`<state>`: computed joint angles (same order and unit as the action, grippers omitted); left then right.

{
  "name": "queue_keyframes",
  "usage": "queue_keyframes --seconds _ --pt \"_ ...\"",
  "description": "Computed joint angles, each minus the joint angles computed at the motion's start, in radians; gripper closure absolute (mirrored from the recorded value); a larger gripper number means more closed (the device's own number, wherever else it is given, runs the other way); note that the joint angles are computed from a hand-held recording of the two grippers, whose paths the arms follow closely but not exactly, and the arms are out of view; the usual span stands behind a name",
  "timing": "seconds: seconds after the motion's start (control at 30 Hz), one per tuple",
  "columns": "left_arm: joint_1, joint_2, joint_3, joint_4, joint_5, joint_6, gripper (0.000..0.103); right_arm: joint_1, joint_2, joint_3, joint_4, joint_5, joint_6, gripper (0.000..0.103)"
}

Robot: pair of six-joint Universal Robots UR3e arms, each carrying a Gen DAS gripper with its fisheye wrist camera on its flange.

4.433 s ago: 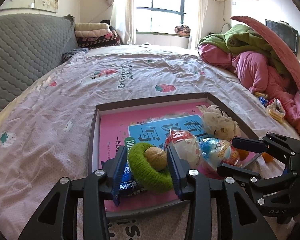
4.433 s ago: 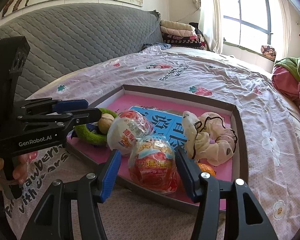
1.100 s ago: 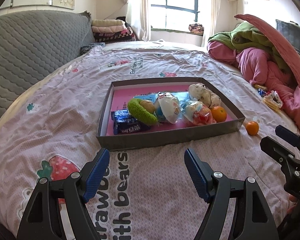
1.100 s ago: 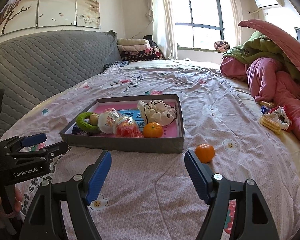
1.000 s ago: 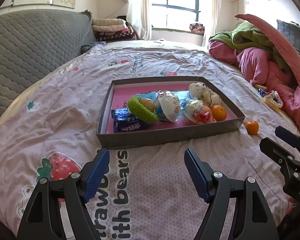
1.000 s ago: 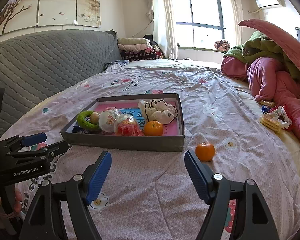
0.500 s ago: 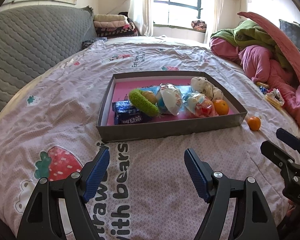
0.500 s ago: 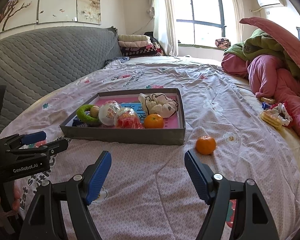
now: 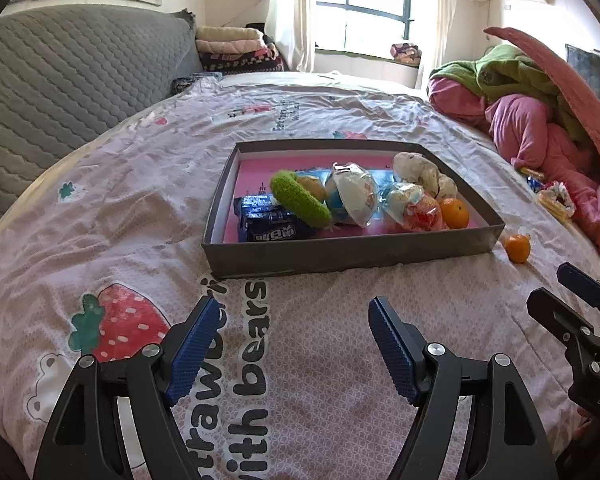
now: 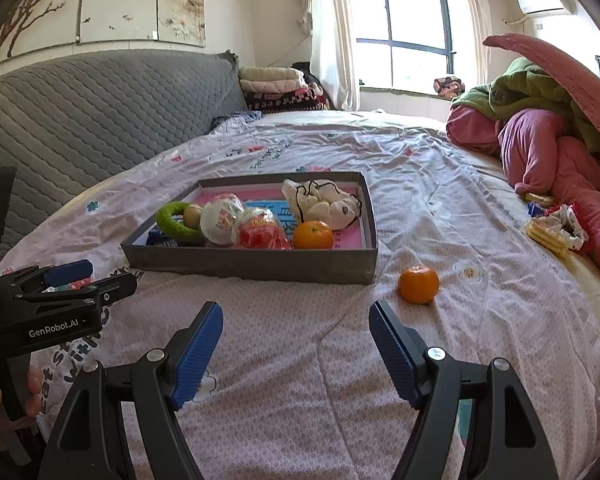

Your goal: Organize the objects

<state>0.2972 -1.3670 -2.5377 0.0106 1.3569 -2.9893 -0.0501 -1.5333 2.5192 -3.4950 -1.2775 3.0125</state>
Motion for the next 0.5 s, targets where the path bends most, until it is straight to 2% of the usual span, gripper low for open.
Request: queue_keyframes --seconds 0.13,0.5 --pt "0.005 0.000 -0.019 0.029 -0.007 0.001 0.025 -0.001 0.015 0.016 -0.054 0.007 -0.001 0.028" --pt "0.011 -0.010 -0.080 0.114 -0.007 0.011 0.025 0.025 0.075 0.000 -0.083 -0.017 0.008 0.028"
